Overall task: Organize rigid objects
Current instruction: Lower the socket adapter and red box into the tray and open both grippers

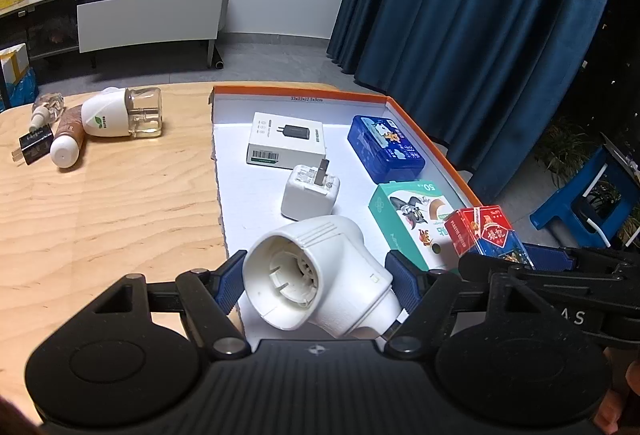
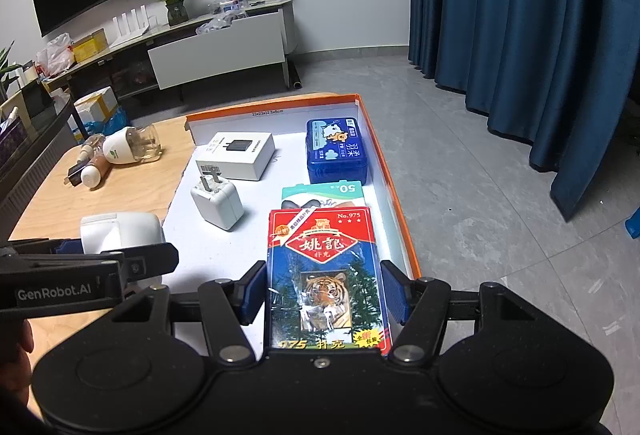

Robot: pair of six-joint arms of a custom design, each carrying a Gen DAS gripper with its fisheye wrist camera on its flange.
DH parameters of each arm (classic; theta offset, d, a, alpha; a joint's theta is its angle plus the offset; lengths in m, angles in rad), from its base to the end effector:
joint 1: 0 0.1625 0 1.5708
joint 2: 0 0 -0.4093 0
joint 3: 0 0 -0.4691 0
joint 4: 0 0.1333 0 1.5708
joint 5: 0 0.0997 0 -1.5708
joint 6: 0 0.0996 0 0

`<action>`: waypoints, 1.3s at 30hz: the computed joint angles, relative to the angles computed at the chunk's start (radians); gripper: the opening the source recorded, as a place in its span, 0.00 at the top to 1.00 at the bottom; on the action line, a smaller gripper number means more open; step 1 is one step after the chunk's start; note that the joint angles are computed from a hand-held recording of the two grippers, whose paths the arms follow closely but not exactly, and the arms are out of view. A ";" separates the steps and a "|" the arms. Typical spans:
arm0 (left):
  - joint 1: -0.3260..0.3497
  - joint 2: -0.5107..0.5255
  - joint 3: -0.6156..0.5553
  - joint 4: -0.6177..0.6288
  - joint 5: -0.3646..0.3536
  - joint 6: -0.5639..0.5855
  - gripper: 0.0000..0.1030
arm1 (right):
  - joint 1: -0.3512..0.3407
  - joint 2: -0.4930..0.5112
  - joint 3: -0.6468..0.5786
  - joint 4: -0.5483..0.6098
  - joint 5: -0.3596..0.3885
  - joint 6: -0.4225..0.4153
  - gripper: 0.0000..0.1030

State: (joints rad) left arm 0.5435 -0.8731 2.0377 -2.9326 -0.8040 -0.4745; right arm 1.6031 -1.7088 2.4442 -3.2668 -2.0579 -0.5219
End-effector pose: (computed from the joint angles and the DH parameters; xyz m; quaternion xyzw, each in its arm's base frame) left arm -0.3747 -0.4629 -0.0056 0.2164 0.8979 -0.3207 0.2099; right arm 0.1002 -0.4178 0.2845 0.1283 -0.8583 0.3832 0.3162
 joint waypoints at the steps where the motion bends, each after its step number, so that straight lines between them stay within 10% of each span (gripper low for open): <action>1: -0.001 -0.001 0.001 0.000 0.001 0.000 0.27 | 0.000 -0.001 0.001 -0.001 0.001 0.000 0.30; 39: 0.005 0.008 -0.016 0.001 0.012 0.009 0.28 | 0.003 0.020 -0.016 -0.013 -0.014 0.011 0.30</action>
